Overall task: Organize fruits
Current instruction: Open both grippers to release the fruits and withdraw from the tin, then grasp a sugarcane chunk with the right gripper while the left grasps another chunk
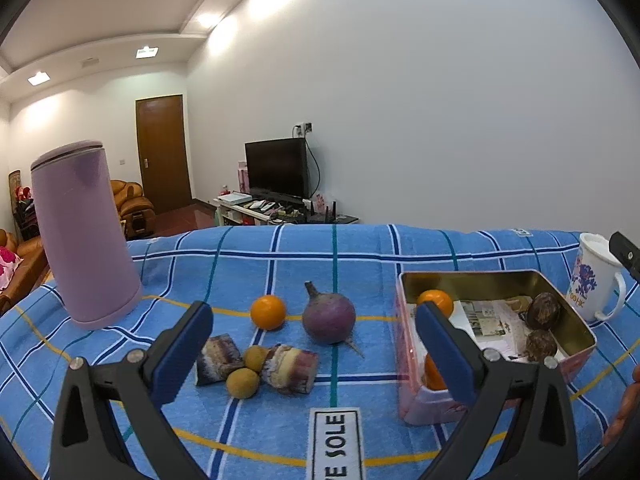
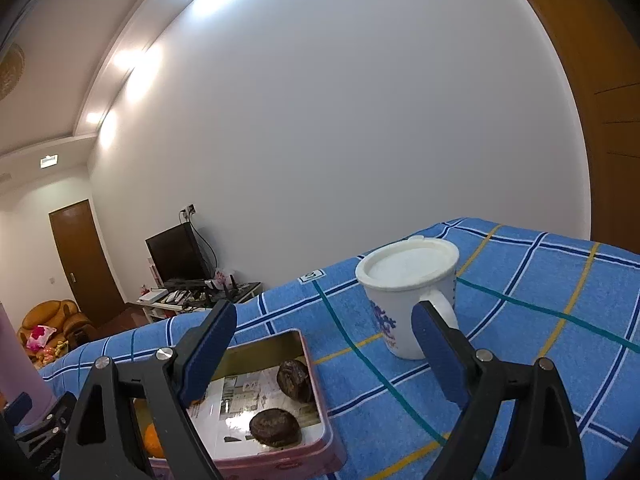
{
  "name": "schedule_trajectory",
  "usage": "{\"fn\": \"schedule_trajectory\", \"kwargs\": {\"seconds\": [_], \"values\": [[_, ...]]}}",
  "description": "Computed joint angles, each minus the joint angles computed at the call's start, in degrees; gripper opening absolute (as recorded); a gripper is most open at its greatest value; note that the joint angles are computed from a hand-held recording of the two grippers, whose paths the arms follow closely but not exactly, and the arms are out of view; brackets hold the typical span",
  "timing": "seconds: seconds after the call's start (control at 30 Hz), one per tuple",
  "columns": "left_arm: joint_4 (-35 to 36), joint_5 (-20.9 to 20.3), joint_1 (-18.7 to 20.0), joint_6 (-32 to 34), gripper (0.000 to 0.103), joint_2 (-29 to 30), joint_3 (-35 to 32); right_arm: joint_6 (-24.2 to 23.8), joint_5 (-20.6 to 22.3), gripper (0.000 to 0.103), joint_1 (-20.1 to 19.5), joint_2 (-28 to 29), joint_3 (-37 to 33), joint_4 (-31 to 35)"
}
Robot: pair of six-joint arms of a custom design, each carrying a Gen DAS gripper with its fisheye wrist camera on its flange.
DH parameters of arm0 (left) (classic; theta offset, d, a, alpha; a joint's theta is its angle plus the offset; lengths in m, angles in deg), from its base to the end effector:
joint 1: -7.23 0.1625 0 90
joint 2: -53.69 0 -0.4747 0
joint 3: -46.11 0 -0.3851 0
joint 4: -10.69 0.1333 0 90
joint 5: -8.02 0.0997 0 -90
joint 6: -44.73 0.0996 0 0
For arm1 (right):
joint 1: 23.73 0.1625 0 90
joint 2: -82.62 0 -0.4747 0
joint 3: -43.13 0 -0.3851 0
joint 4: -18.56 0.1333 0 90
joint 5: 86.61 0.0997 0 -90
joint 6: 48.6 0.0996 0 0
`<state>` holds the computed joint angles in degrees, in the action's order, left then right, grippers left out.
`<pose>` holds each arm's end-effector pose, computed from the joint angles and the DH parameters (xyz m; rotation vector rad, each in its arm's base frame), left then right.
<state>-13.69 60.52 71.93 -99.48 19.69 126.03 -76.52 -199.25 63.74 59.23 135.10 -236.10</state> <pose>-0.1231 -0.7142 0.0296 0.6386 2.0203 -1.3347 0.0659 -0.6607 0.1013 0.0044 -1.7670 1.7602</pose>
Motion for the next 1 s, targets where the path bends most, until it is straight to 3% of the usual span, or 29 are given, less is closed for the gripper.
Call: {"fn": "schedule_trajectory", "kwargs": {"seconds": [0.2, 0.73, 1.0], "values": [[0.96, -0.32, 0.57, -0.04, 0.103, -0.91, 0.43, 0.11, -1.47, 0.090, 1.15, 0.86, -0.27, 2.05], [5.38, -1.36, 3.37, 2.15, 0.103, -2.61, -1.63, -6.04, -3.06, 0.090, 5.77, 6.39, -5.46, 8.04], [9.39, -3.07, 6.23, 1.11, 0.103, -3.45, -5.27, -7.61, -4.31, 0.090, 8.11, 9.32, -9.59, 15.44]]}}
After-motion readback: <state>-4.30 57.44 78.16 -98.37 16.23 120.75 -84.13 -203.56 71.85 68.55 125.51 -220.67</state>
